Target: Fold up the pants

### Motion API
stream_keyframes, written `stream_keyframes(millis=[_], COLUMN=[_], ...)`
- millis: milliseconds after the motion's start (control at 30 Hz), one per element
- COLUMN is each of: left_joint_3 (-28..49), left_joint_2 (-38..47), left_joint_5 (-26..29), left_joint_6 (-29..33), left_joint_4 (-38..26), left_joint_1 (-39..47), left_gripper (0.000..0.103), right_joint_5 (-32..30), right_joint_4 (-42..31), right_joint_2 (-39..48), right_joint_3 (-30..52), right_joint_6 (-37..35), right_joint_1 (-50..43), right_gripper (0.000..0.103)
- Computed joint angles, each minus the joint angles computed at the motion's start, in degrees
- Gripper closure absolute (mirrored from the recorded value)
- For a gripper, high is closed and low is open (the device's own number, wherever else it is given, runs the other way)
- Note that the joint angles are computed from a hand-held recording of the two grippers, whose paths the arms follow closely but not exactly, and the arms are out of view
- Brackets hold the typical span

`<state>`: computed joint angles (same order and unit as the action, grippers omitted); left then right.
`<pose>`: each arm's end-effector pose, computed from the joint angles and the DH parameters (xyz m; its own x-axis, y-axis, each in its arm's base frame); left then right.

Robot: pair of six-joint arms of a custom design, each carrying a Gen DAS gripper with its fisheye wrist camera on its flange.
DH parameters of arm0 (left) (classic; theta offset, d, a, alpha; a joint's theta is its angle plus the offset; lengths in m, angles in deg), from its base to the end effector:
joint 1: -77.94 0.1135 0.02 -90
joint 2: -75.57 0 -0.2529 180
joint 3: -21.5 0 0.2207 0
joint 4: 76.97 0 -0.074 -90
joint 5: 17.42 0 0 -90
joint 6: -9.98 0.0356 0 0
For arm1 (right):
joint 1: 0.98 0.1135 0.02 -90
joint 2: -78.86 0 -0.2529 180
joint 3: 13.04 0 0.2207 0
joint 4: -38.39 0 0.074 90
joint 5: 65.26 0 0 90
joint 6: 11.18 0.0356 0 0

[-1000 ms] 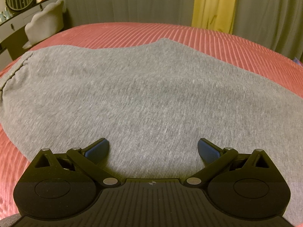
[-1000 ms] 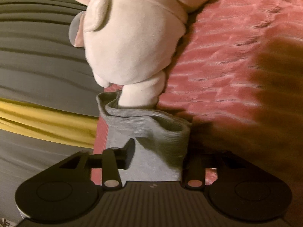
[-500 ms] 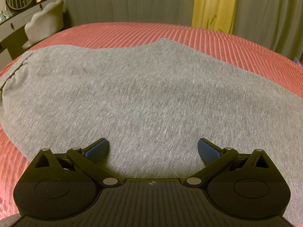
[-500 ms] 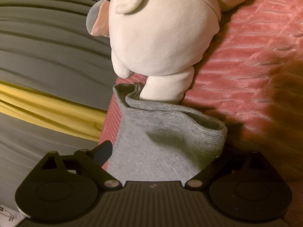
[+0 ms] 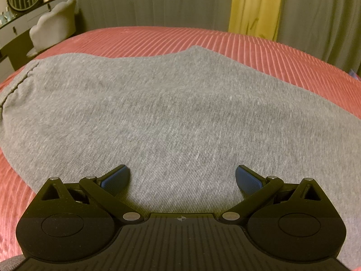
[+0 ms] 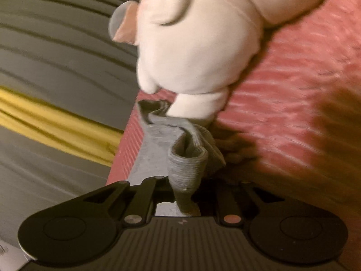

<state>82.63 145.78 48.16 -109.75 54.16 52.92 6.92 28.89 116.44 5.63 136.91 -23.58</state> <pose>0.1954 -0.0750 0.2264 -0.7593 -0.1439 -0.6346 -0.2191 0.9748 0.0411 0.1180 -0.0373 0.1449 -0.1326 0.9306 -0.3413 0.4349 0.3641 0.8236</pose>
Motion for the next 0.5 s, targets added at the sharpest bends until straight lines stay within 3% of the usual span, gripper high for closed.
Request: stream_keyframes(millis=[167, 267, 400, 500], left_joint_3=[0.54, 2.41, 6.05, 7.62], left_joint_2=[-0.40, -0.74, -2.15, -7.40], left_joint_5=[0.41, 1.65, 0.13, -2.25], left_joint_6=[-0.54, -1.28, -3.22, -4.42], left_joint_4=[-1.03, -4.20, -10.88, -13.83], left_joint_1=[0.21, 0.84, 0.75, 1.26], left_gripper=[0.000, 0.000, 0.000, 0.000], right_joint_5=[0.30, 1.42, 6.31, 13.47], right_joint_4=[6.79, 6.97, -1.17, -9.14], right_joint_2=[7.88, 8.24, 5.90, 5.97], right_joint_3=[-0.74, -0.77, 3.65, 10.96], right_joint_6=[0.84, 1.19, -2.48, -5.11], right_joint_1=[0.27, 0.68, 5.10, 12.11], right_gripper=[0.086, 0.092, 0.093, 0.094])
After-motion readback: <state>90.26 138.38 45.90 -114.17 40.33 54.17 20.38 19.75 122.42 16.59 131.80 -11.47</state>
